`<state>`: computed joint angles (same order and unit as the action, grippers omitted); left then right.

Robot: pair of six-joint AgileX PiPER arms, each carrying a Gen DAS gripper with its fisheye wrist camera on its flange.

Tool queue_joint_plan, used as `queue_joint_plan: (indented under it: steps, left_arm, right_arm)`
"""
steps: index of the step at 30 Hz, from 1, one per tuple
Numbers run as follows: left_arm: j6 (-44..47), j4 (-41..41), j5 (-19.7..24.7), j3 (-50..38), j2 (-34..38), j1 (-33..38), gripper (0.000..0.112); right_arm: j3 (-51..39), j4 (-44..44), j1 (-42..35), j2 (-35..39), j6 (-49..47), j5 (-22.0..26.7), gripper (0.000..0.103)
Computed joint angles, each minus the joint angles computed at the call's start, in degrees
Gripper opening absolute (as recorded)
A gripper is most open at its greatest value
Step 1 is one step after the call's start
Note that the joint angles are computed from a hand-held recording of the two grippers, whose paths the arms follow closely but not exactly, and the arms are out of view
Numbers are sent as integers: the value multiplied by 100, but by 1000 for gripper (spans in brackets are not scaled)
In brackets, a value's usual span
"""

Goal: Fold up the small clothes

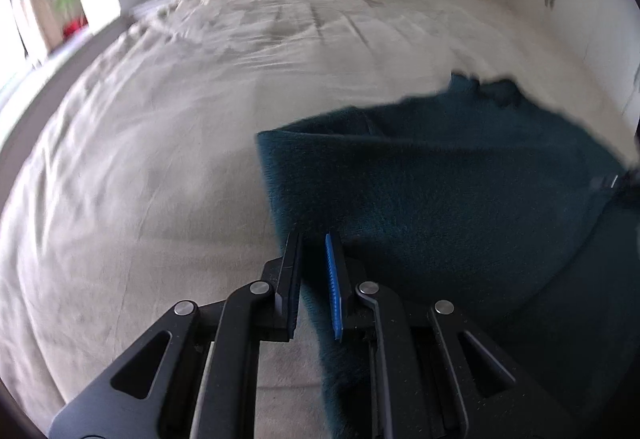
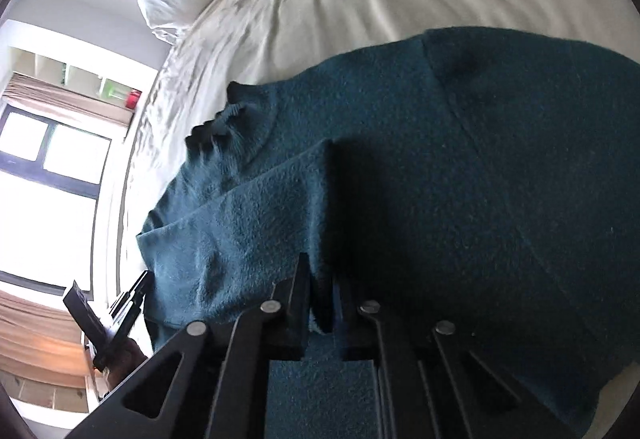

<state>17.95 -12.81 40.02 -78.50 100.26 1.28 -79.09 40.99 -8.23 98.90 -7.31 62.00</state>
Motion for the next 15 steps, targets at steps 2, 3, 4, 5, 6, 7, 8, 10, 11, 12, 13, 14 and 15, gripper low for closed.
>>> queue_joint_plan:
  steps: [2, 3, 4, 5, 6, 7, 8, 10, 11, 12, 13, 14, 15]
  left_arm:
    - [14, -270, 149, -168, -38, 296, 12]
    - [-7, -320, 220, -279, -39, 398, 12]
    - [-16, -364, 311, -403, -38, 477, 12]
    - [5, -399, 369, -512, -50, 504, 12]
    - [5, -369, 388, -594, -49, 472, 12]
    - [-23, -256, 374, -650, -58, 375, 12]
    - [-87, -95, 348, -685, -49, 237, 12]
    - [-364, 394, 301, -698, 47, -141, 12]
    - [-538, 647, 316, -696, 131, -318, 12]
    - [-733, 939, 339, -647, 200, -486, 12]
    - [-945, 1318, 261, -538, 325, -647, 11]
    - [-1117, 1658, -46, -259, 302, -752, 11]
    - [-1171, 1832, -466, 80, 177, -795, 11]
  right_arm:
    - [-63, -223, -25, -119, 167, 103, 15]
    - [-121, -470, 16, -205, 357, 83, 19]
    - [-173, -775, 73, -323, 583, 43, 24]
    - [-231, -1190, 158, -500, 901, -29, 24]
    - [-249, -1375, 211, -623, 1035, -95, 24]
    - [-260, -1421, 255, -720, 1065, -178, 24]
    - [-268, -1325, 295, -790, 992, -238, 24]
    - [-381, -1131, 519, -749, 810, -263, 24]
    - [-436, -1015, 682, -655, 657, -275, 24]
    - [-478, -925, 823, -520, 540, -263, 24]
    - [-477, -899, 928, -404, 513, -271, 25]
    - [-441, -895, 1002, -237, 505, -241, 26]
    - [-363, -877, 1002, -125, 475, -222, 25]
